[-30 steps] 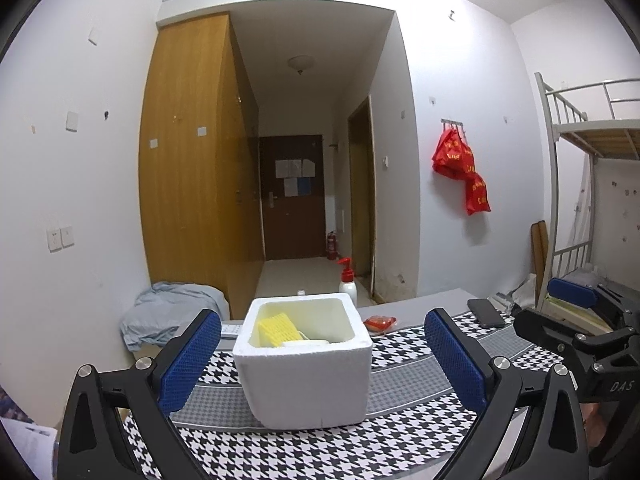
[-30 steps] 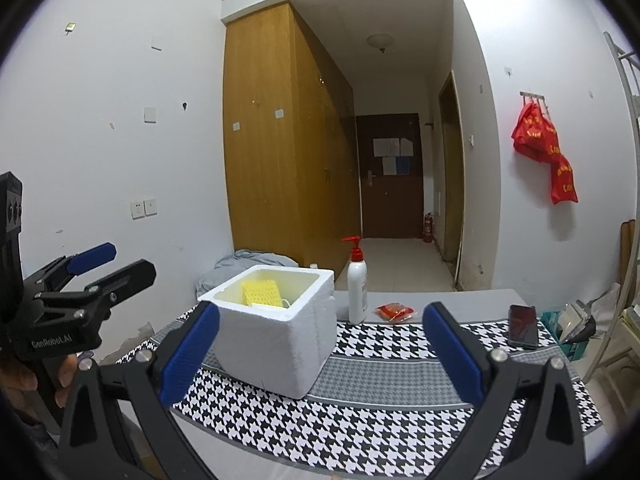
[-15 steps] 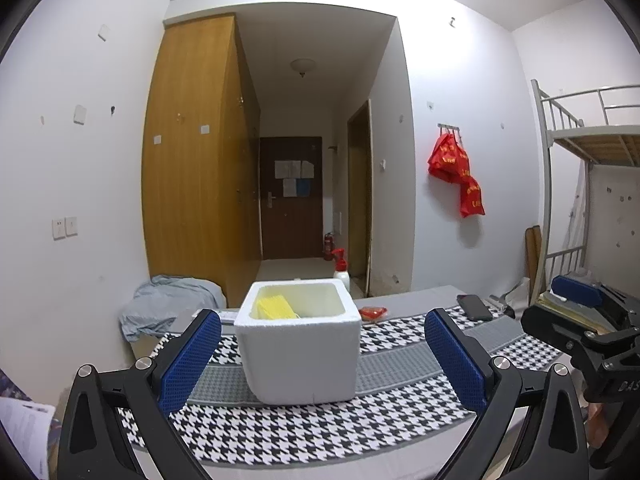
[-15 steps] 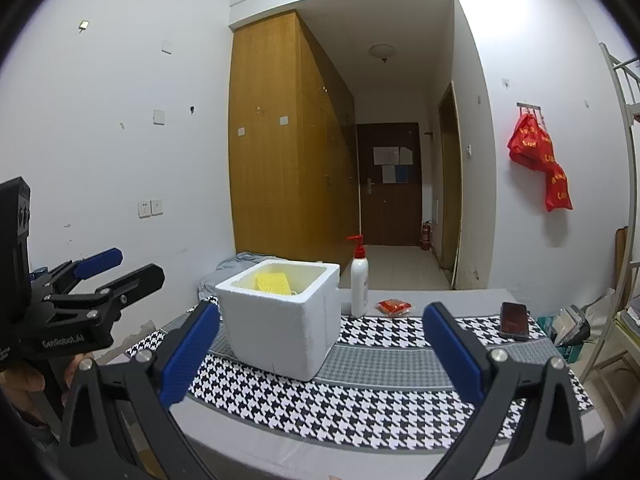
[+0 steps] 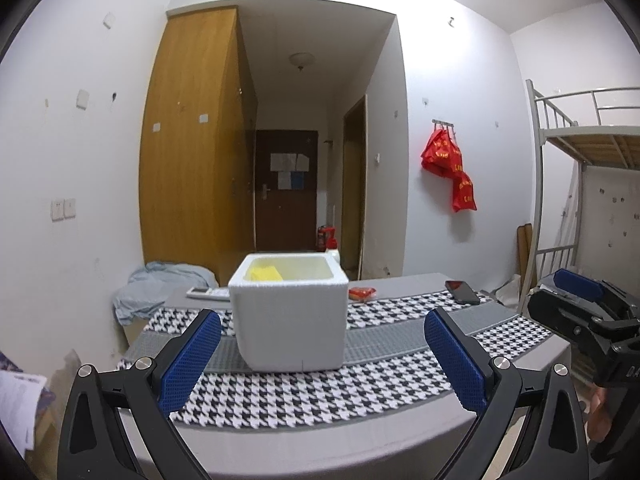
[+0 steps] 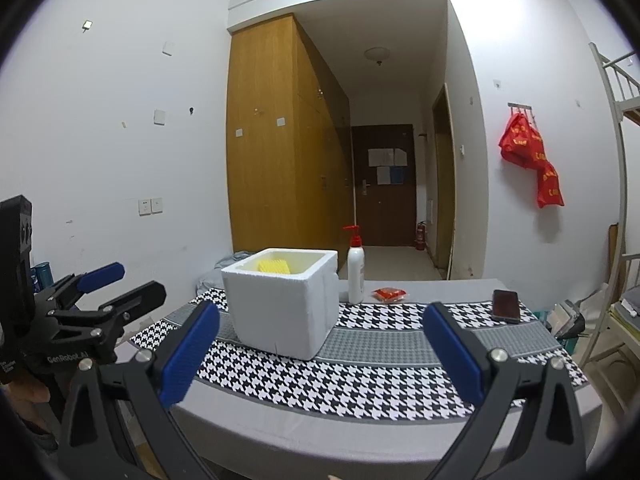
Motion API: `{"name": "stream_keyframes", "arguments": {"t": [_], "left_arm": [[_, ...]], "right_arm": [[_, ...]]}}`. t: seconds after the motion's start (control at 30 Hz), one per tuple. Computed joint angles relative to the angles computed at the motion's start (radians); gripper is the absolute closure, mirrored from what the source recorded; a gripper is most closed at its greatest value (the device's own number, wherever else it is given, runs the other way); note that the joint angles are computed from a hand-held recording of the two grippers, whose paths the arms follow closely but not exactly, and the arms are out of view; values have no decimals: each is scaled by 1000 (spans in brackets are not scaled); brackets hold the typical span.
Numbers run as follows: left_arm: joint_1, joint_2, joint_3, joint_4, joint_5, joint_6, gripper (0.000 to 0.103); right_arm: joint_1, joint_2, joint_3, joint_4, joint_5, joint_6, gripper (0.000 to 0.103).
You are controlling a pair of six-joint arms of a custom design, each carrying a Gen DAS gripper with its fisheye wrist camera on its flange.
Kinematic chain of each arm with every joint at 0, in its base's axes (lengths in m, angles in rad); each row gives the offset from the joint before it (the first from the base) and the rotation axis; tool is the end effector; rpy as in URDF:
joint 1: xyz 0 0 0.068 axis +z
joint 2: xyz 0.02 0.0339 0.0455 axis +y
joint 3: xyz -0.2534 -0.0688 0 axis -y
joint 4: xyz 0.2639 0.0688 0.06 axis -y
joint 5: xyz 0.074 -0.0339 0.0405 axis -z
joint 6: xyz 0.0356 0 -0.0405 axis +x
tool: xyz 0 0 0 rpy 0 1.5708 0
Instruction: Organize soft objects
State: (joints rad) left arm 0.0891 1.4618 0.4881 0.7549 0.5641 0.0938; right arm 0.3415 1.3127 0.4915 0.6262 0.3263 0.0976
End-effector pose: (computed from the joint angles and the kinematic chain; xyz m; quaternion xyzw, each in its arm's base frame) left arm 0.2926 0.0070 0.1583 0.1759 0.7488 -0.1613 0.6183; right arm 0.2721 0.0846 0.1853 0.0096 0.7692 0.0140 0.6388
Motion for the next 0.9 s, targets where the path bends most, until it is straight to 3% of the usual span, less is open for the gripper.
{"name": "stream_keyframes", "arguments": {"t": [0.17,0.4,0.73,0.9], "left_arm": [[10,10,-28,23,-7,-1,1],[29,42,-88,136,-9,-4,1],[48,97,-161,293,-20,-13,1],[55,70,-194,322,-24,-18,1]], "right_arm": [[29,7,-43,46,10,4,0],[49,14,-84,92,22,8,0],[110,27,-165,208,108,-4,0],[145,38,-187,242,155,16,0]]}}
